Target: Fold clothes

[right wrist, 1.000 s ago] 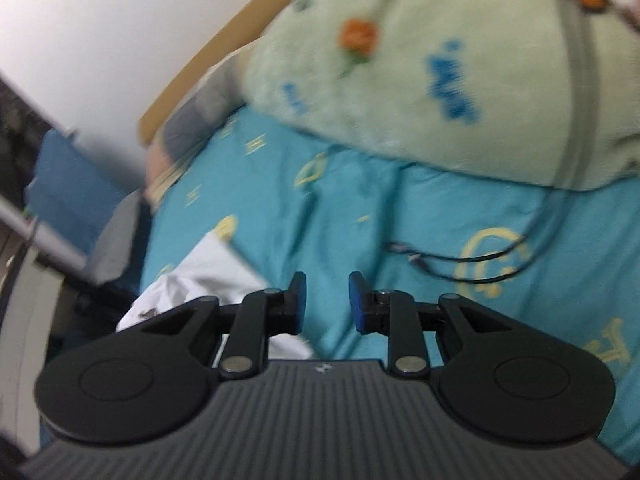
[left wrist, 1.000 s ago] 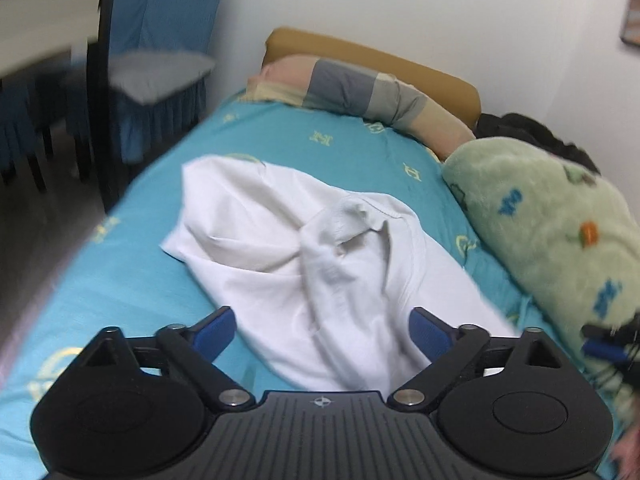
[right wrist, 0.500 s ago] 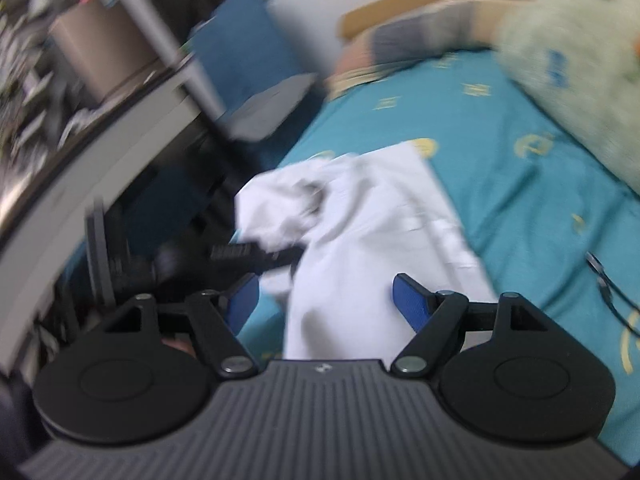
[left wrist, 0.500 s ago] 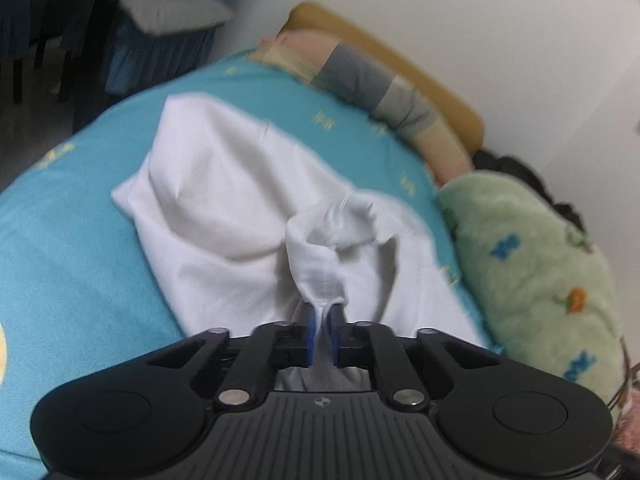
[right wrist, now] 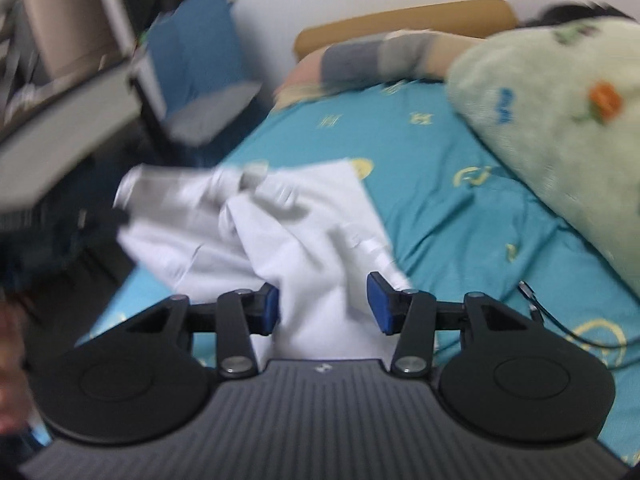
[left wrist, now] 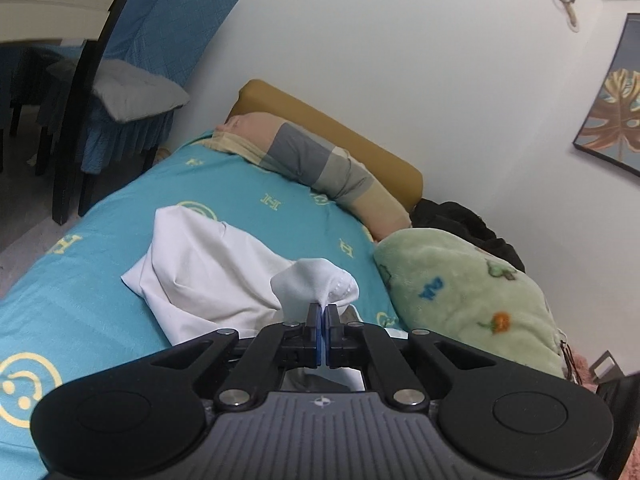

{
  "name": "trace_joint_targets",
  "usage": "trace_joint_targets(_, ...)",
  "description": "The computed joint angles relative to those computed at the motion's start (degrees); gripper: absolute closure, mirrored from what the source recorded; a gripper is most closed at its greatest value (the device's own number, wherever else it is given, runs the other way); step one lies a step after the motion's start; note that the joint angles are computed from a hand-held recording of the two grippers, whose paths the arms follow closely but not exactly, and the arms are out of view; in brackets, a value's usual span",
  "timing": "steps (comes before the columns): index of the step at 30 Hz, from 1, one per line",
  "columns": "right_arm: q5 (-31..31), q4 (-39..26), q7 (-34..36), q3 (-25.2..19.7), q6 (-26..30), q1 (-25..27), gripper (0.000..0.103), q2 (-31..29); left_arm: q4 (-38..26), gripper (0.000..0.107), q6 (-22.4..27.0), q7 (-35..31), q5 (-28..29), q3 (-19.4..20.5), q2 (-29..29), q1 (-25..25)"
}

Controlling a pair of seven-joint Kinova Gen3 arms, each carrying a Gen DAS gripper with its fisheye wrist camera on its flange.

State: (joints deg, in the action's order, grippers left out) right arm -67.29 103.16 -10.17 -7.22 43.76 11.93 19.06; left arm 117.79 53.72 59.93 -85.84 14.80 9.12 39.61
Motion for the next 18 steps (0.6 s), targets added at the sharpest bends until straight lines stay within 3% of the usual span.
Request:
trace_joint_targets(1,-0.04,-0.19,-1.81,-0.74,-0.8,1.11,0.065,-0.06,-0.32,0.106,1.92,-0.69,0.84,0.3,-0.01,0.66)
trace_joint_targets(4,2.47,-0.99,-8.56,-0.56,-4.64,1.56,0.072,0.22,-0.68,0.106,5.84,-1.44,2.58,0.66,-0.6,1.73)
trace_joint_targets(6,3.26,-2.29,-13.22,3.74,-4.74,-1.07,0.075,1.11,-0.72,0.106,7.86,-2.6,3.91,0.86,-1.32,2.01)
trace_joint_targets(9,4.93,-2.1,-20.21,7.28,-9.55,-4.52,0.075,1.3,-1.07,0.106,10.67,-4.51,5.82,1.21,-2.09,2.14)
trace_joint_targets(13,6.82,-2.27,-29.53,12.11,-12.18,-8.28,0.073,1.99,-2.27,0.106,9.23,-8.43,9.21,0.83,-1.97,0.46)
trace_joint_targets(15,10.32,-3.33,-34.19,10.87,-11.42,-7.05,0.065,2.41,-3.56,0.106,8.71,-11.24,11.55,0.24,-0.67,-0.35)
trace_joint_targets(18,14.29,-2.59,-36.49,3.35,-14.01,-1.53,0.031,1.55,-4.45,0.105,5.91,-13.91,13.61,-1.39,0.8,-1.79)
